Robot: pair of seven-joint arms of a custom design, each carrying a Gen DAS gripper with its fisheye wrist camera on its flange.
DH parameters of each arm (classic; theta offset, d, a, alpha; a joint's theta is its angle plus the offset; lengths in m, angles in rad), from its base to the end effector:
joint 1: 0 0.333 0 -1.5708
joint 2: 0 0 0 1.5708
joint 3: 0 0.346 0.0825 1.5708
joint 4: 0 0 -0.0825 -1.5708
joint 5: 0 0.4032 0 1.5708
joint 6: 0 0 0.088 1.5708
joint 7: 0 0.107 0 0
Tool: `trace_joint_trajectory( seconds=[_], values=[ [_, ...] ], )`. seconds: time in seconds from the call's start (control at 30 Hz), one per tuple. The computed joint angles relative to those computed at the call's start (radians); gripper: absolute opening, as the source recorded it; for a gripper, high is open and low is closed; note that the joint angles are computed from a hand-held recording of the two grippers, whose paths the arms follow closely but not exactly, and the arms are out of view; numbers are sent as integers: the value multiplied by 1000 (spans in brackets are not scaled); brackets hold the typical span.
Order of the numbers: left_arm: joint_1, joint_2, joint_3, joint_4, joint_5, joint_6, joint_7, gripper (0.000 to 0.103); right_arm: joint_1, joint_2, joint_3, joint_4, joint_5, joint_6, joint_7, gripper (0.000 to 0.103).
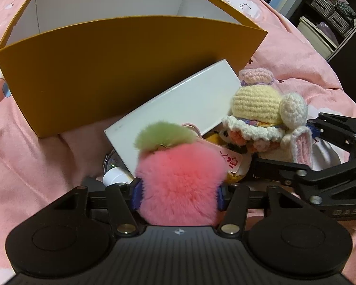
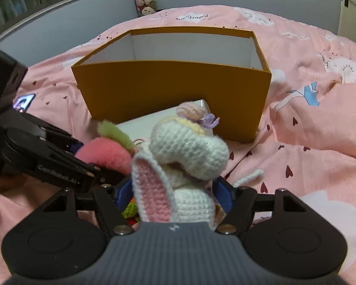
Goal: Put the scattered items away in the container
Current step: 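Grasp pink fur pom-pom with left tool while right tool grasps cream crochet bunny, then carry pom-pom with left tool while right tool carries bunny over the box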
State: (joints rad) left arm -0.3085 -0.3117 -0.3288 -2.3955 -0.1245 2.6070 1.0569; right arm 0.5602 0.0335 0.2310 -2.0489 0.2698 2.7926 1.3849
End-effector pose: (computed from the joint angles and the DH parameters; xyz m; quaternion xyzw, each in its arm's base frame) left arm 0.3950 -0.3012 0.5044 -0.6691 0.6990 -0.2457 0.0581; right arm 0.4468 0.4323 0.5258 -0.8576 0.3709 -0.0797 0.3473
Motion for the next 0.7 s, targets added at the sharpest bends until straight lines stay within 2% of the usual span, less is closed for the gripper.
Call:
trace_joint_trajectory(
  seconds=[0.07, 0.13, 0.2, 0.43, 0.7],
  values=[
    [-1, -1, 2, 0, -1, -1, 5, 61, 2, 5, -6, -1, -67, -2, 51, 54],
    [-5, -5, 3, -3, -7, 4, 10, 54, -1, 5, -7, -7, -79, 8, 68, 52],
    [-1, -16, -2, -9, 2, 4, 5, 52, -6, 3, -4, -9, -46, 9, 52, 50],
    [4, -55, -7, -20, 14, 12, -6, 50, -4, -18, -1, -12, 14, 27, -9, 49],
    [12, -118, -5, -12, 3, 35, 8, 50, 18, -52, -16, 18, 262, 34, -204, 49]
  ],
)
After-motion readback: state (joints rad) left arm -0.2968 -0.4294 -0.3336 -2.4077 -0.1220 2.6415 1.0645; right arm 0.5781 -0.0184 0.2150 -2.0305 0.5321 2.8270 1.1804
